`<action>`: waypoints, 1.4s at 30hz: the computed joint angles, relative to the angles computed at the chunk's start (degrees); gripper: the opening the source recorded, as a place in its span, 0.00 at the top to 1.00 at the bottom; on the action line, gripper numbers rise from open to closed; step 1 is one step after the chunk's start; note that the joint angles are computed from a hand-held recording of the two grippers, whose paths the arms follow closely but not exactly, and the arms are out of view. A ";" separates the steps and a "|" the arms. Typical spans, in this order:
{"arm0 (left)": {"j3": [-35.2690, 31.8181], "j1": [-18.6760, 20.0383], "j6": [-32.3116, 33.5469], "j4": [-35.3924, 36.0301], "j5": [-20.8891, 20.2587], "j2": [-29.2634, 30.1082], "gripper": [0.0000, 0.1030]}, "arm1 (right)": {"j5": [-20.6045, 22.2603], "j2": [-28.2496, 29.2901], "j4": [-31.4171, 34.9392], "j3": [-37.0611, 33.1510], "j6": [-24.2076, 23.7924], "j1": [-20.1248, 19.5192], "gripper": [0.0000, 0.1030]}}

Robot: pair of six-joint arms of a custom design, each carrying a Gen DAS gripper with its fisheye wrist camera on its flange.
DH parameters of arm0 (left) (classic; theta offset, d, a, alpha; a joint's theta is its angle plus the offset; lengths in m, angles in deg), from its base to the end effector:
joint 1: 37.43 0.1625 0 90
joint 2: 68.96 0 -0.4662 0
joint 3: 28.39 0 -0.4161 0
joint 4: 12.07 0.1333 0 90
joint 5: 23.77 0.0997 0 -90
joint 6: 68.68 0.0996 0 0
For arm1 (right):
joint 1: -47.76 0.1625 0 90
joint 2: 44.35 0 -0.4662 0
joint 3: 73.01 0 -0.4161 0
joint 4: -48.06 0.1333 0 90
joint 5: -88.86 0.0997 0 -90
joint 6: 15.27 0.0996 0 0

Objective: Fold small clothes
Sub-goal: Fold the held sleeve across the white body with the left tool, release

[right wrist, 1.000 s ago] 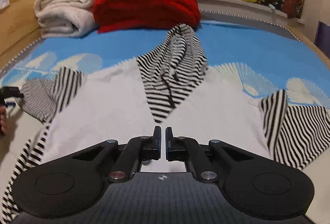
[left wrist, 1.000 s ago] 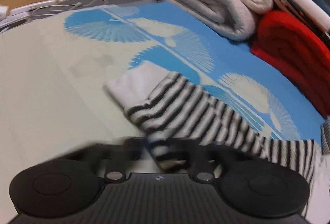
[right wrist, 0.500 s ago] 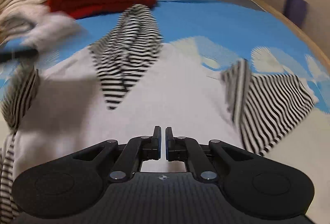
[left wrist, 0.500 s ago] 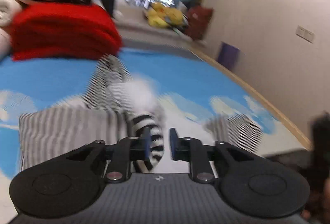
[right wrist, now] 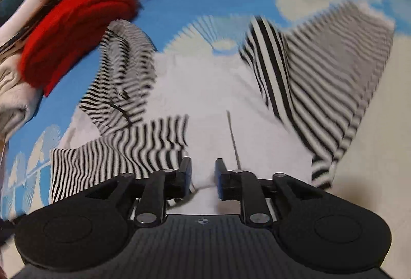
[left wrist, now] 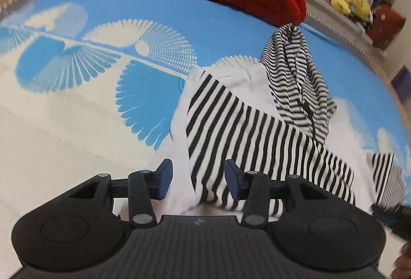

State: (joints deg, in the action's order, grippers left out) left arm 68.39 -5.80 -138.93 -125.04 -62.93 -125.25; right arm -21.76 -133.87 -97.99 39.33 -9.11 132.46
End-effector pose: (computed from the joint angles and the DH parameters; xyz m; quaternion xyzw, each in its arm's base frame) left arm -0.4442 -0.5208 0.1901 -0.0274 0.8946 -0.3227 0.3079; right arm 0.0496 -0.5288 0.4440 -0.1450 -0.9330 0.2826 0.1694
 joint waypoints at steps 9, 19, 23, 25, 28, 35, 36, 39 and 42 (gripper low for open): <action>-2.47 4.48 1.20 4.09 -3.98 2.24 0.51 | -1.90 4.58 0.99 -0.76 0.97 -1.29 0.80; -4.50 3.81 5.18 13.39 -4.10 3.73 0.89 | -3.80 5.31 -16.45 0.52 -13.36 1.94 1.00; -4.22 2.36 5.18 10.56 -0.70 3.24 0.86 | -6.99 5.15 -6.09 -0.84 -5.17 -0.56 0.97; -3.08 1.61 9.61 4.88 0.42 3.04 0.86 | -3.53 4.39 -7.72 -0.40 -5.35 -1.17 0.97; -1.44 2.14 14.05 -2.01 -2.88 3.01 0.84 | -1.61 4.56 -6.14 -0.68 -6.87 -1.22 0.63; -2.74 2.77 10.52 1.89 -4.79 4.01 0.84 | -3.25 5.39 -3.31 0.58 -7.68 -1.53 0.94; -2.65 2.57 11.47 0.77 -4.51 4.05 0.84 | -3.98 5.58 -4.44 0.69 -9.27 -1.05 0.94; -1.66 2.26 14.79 -3.92 -4.32 3.99 0.84 | -3.77 4.64 -8.99 1.38 -9.88 0.21 0.95; -1.18 2.19 17.62 -7.79 -5.20 4.38 0.84 | -3.21 4.29 -17.46 2.26 -15.21 1.90 0.95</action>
State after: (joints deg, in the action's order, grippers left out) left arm 67.21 -3.61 -121.30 -132.83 -68.13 -120.86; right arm -24.98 -129.58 -115.45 41.60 -24.32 134.36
